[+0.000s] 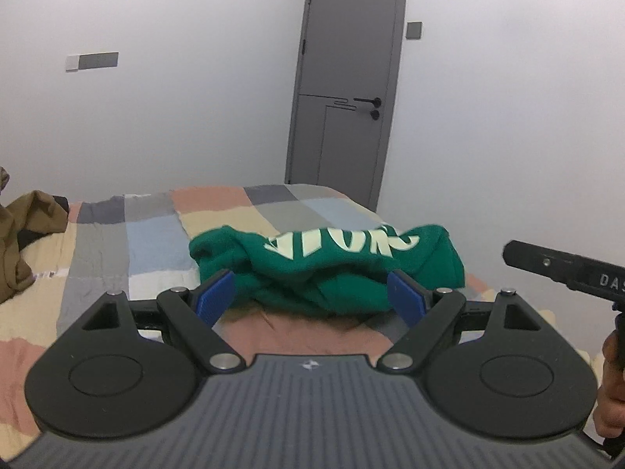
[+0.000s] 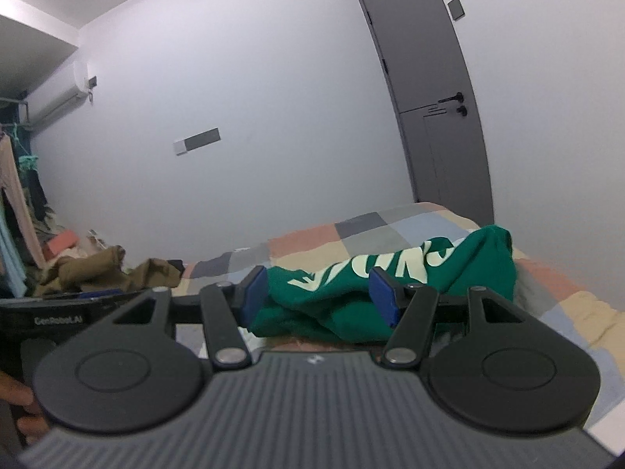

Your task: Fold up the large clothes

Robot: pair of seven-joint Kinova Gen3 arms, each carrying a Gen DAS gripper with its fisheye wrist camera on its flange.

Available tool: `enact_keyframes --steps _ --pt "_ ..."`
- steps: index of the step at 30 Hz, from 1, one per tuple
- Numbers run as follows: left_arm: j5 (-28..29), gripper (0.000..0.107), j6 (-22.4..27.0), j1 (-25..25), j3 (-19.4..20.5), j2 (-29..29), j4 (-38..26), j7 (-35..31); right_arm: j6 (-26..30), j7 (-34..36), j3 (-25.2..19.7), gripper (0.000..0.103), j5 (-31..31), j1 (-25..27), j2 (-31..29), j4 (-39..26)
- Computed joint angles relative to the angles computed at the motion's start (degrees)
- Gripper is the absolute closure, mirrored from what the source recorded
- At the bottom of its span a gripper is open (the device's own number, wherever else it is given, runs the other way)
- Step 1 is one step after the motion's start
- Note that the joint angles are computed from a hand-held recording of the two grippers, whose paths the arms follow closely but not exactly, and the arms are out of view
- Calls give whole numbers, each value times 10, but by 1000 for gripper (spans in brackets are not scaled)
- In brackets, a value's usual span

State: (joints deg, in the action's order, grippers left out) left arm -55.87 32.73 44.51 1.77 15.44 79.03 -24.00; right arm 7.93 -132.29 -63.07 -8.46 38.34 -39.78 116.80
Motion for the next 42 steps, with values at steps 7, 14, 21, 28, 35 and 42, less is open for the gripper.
enact_keyframes --steps 7,14,21,28,35,42 --pt "-45 20 -28 2 3 -27 67 85 54 -2 -2 42 -4 -14 -36 -4" --pt "-99 20 -21 -11 18 -31 96 162 100 -5 -11 42 -19 -12 -48 -10" --pt "-118 20 -14 -21 32 -30 100 170 113 6 -22 42 -28 2 -57 -14" --pt "-118 19 -11 -25 35 -30 100 170 127 19 -25 42 -33 9 -61 -23" --pt "-118 17 -12 -27 37 -33 101 171 141 28 -24 42 -39 17 -69 -31" --pt "-120 12 -9 -28 39 -34 101 171 144 34 -22 42 -47 17 -72 -33"
